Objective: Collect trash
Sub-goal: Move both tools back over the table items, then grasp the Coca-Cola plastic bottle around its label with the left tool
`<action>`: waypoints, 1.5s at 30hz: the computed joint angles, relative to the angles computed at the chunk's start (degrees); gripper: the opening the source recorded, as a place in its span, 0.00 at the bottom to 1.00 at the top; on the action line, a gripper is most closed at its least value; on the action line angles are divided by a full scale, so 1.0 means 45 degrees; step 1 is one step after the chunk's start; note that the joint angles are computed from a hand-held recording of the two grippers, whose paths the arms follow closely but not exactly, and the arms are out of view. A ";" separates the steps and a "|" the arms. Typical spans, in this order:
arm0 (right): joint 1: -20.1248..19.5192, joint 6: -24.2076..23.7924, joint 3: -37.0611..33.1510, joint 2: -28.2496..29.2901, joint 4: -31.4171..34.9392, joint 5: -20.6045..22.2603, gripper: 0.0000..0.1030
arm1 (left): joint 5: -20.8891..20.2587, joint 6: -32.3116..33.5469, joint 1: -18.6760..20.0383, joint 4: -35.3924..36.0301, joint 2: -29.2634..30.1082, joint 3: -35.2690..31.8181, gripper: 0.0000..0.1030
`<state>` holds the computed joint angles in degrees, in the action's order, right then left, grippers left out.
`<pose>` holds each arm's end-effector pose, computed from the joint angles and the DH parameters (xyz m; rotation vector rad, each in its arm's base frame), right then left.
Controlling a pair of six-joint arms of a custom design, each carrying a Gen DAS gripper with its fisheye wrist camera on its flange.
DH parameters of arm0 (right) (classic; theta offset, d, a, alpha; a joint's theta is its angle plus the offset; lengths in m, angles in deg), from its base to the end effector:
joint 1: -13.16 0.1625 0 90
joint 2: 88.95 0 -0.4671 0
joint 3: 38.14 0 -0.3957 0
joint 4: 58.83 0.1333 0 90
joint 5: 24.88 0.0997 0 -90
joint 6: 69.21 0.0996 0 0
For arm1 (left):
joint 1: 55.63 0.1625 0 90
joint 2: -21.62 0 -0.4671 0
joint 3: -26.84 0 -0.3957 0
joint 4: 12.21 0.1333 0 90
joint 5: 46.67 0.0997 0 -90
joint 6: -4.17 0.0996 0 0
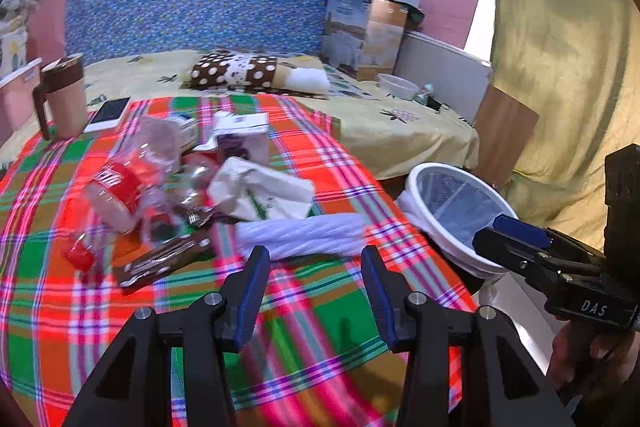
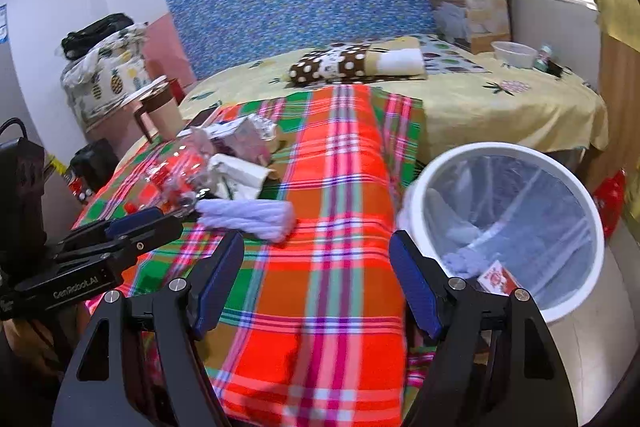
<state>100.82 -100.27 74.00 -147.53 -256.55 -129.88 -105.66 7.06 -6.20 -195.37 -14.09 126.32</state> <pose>0.0823 -0.6188 0.2673 0.4414 -2.3796 1.0912 -0.3039 -0.6388 0.0547 0.8034 2.5374 -0.8967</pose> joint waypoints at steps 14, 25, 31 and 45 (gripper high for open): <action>0.0406 -0.0533 -0.0282 0.0408 0.0528 0.0081 0.74 | 0.1283 -0.0568 0.0339 -0.0527 -0.0703 0.0655 0.46; 0.0567 -0.0901 -0.0897 0.0781 0.1161 0.0199 0.74 | 0.2546 -0.0132 0.0828 -0.0917 -0.0820 0.0215 0.46; 0.0615 -0.1043 -0.1445 0.1062 0.1565 0.0249 0.74 | 0.2787 0.0166 0.1232 -0.0846 -0.0755 -0.0255 0.46; 0.0644 -0.1551 -0.2590 0.1690 0.2470 0.0293 0.74 | 0.2264 0.0667 0.1838 0.0605 -0.0361 -0.1593 0.52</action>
<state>103.72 -107.25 62.35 -139.92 -245.44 -128.56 -95.47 10.06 2.07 -192.65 -15.72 119.15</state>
